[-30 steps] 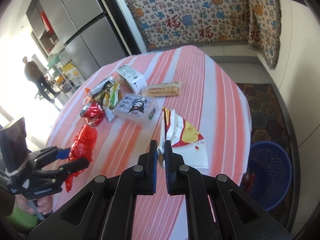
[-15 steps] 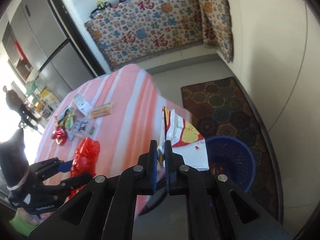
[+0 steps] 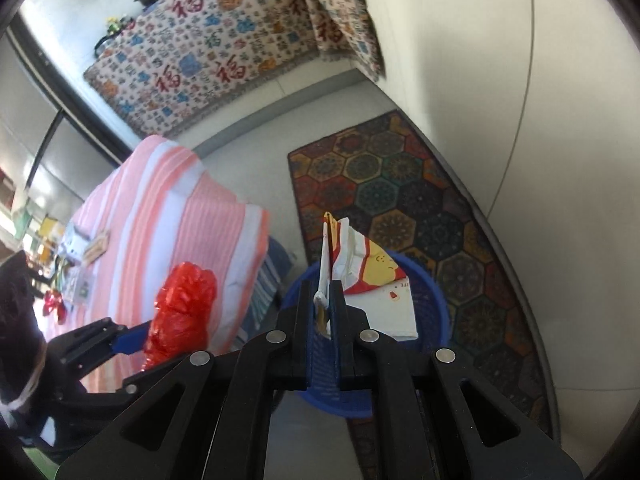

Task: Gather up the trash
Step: 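Carry the bag and pouch to the blue wastebasket and open both tools, then swing both tools back over the table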

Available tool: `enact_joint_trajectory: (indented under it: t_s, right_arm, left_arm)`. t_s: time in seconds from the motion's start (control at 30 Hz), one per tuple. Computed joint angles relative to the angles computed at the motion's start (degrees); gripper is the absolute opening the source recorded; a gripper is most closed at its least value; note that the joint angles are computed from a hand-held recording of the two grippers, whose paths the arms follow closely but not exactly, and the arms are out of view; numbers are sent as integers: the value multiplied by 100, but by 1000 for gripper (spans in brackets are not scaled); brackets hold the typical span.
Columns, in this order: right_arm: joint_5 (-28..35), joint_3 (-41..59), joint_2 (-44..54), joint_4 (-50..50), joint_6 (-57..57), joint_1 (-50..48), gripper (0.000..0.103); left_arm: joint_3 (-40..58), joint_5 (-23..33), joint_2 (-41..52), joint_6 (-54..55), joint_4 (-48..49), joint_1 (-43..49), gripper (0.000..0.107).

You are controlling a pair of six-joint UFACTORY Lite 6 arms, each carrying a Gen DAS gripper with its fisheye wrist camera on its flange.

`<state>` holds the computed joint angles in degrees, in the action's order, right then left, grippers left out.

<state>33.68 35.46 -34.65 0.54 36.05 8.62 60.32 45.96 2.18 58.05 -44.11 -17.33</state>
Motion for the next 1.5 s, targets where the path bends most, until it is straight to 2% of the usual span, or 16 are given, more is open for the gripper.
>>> enact_joint_trajectory:
  t_s: [0.33, 0.4, 0.43, 0.47, 0.5, 0.53, 0.73, 0.87, 1.07, 1.17, 1.23, 1.4, 1.5]
  right_arm:
    - [-519, -583, -17, 1777, -1858, -1037, 7]
    - [-593, -587, 36, 1912, -1994, -1111, 12]
    - [-642, -590, 53, 1959, -2050, -1150, 12]
    - [-685, -603, 52, 2043, -2147, -1198, 16]
    - [-709, -610, 51, 2051, -2148, -1214, 21]
    - [-751, -578, 105, 1973, -2061, -1215, 31]
    - [-718, -437, -2, 589, -651, -783, 34]
    - [-493, -214, -7, -974, 957, -60, 37]
    - [261, 377, 452, -3452, 3654, 1894, 44]
    - [665, 836, 1045, -4236, 4471, 2939, 48]
    - [877, 1228, 1573, -4593, 4811, 3567, 52]
    - [1184, 2432, 2930, -5219, 5344, 4718, 62]
    - [1218, 3286, 3781, -5301, 5537, 5143, 71]
  left_arm:
    - [582, -740, 936, -206, 129, -742, 46]
    - [639, -821, 1021, -201, 171, -831, 47]
    - [710, -860, 1118, -224, 224, -894, 51]
    - [705, -878, 1132, -237, 261, -927, 60]
    - [732, -913, 1179, -245, 279, -951, 64]
    - [764, -1005, 1244, -281, 306, -983, 67]
    - [719, -985, 1212, -401, 247, -868, 67]
    - [263, -806, 579, -16, 14, -487, 67]
    - [-783, -356, -836, 567, -4, 640, 67]
    - [-1289, 475, -1464, 1443, -309, 1850, 67]
    - [-1491, 694, -1883, 1685, -116, 2548, 67]
    - [-1154, 1865, -1751, 3021, -102, 4773, 67]
    - [-604, 2005, -1108, 3658, -33, 5824, 67]
